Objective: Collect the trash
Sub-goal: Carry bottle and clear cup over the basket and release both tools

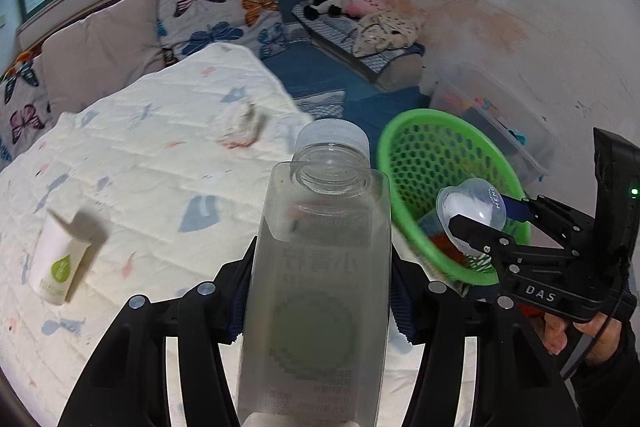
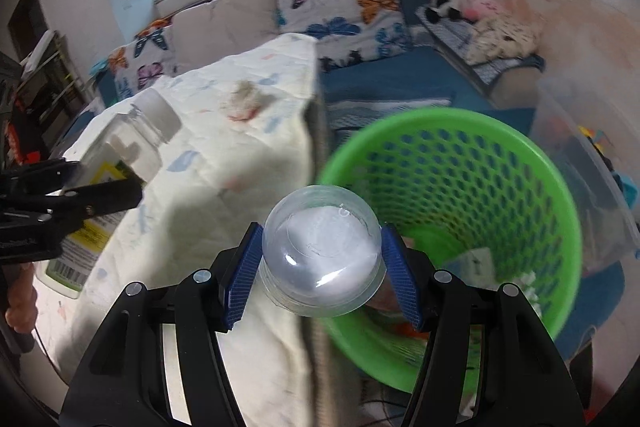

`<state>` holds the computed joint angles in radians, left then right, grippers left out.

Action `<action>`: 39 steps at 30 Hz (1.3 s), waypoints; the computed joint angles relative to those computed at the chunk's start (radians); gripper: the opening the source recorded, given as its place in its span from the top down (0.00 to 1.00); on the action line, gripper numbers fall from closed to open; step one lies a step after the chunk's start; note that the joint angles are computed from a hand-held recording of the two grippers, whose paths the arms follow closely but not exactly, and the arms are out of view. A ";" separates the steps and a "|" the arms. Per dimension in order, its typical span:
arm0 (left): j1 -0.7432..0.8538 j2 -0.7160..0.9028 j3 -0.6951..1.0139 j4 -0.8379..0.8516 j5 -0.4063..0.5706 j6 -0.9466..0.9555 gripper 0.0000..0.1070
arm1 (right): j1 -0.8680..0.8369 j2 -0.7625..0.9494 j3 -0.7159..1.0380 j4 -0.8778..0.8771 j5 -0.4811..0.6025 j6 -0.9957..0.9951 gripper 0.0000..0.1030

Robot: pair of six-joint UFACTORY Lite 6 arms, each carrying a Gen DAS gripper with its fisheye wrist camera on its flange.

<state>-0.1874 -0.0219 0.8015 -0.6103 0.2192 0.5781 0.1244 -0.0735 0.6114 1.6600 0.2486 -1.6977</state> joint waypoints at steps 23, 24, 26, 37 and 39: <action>-0.293 0.388 0.446 0.385 0.059 -0.484 0.49 | -0.408 -0.034 -0.096 -0.054 0.139 -0.127 0.31; -0.300 0.400 0.457 0.387 0.061 -0.490 0.49 | -0.418 -0.049 -0.106 -0.061 0.143 -0.125 0.30; -0.316 0.443 0.498 0.399 0.070 -0.513 0.49 | -0.459 -0.081 -0.126 -0.078 0.164 -0.134 0.30; -0.363 0.651 0.697 0.439 0.130 -0.589 0.49 | -0.599 -0.160 -0.180 -0.170 0.250 -0.109 0.28; -0.365 0.669 0.715 0.439 0.147 -0.598 0.48 | -0.613 -0.166 -0.184 -0.184 0.260 -0.100 0.28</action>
